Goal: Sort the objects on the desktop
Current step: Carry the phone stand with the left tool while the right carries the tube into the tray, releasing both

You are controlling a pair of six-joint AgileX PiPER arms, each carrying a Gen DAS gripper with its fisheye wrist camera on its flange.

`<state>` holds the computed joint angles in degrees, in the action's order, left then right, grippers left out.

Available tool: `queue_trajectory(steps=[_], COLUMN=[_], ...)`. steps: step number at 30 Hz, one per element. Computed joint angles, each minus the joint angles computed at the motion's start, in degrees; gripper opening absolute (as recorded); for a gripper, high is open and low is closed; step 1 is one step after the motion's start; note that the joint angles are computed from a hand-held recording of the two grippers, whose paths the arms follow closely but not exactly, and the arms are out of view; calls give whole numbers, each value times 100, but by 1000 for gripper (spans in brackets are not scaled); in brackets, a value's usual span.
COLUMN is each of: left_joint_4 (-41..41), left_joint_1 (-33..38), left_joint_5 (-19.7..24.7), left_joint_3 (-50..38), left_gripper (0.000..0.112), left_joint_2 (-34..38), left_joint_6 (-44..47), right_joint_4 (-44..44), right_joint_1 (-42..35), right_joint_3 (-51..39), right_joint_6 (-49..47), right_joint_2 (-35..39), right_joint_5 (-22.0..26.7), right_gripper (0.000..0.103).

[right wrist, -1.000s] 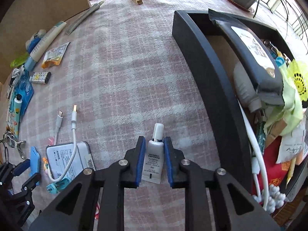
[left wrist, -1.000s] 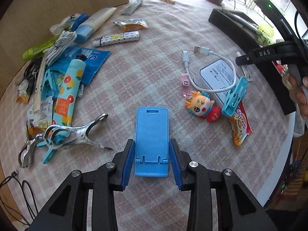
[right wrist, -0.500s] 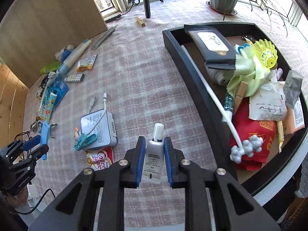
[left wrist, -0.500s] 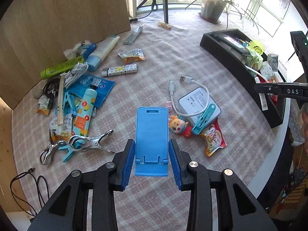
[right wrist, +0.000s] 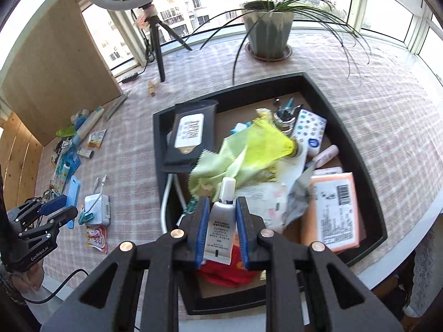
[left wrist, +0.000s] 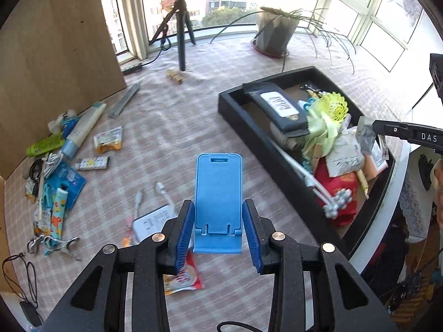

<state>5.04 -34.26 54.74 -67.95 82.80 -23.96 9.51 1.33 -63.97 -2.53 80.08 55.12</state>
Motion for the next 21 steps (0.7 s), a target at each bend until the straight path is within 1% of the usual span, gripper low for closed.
queue_trajectory(steps=[2,5,10,13,15,16,17,21], left_joint_4=[57,76,85,49,34,-26,-38,97], left_joint_1=[-345,-765,-1160,-1267,-1306,-1291,-1290,-1277], left_joint_5=[18,123,456,628,754,838,880,999], left_joint_3=[-534,-1400,-2697,-3288,-3598,-3735,-3835,-3956], left_gripper=[34,34,34,34,37,39,39,39], left_joint_2=[471,1175,2113,2503,2699,2788,2857,2957], left_joint_6=[-312,-550,-660,-636,-614,-589,-609,-729], right_joint_4=[162,319,445,647,624,620,670,790], right_joint_1=[-460,-974,-1374,-1545,-1586,-1604,-1631,-1672], right_joint_3=[-205,-469,-805,-1039,-1212,-1226,-1232,-1312], right_joint_6=[-456,-941,-1372,-1671,-1664,-1642,-1690,-1772], right_joint_2=[213,473,917,1176,1327,1340,1342,1402], right_joint_5=[62,148,153,325,466,445,411,465], right_gripper=[19,19,19,20,27,37,41,41])
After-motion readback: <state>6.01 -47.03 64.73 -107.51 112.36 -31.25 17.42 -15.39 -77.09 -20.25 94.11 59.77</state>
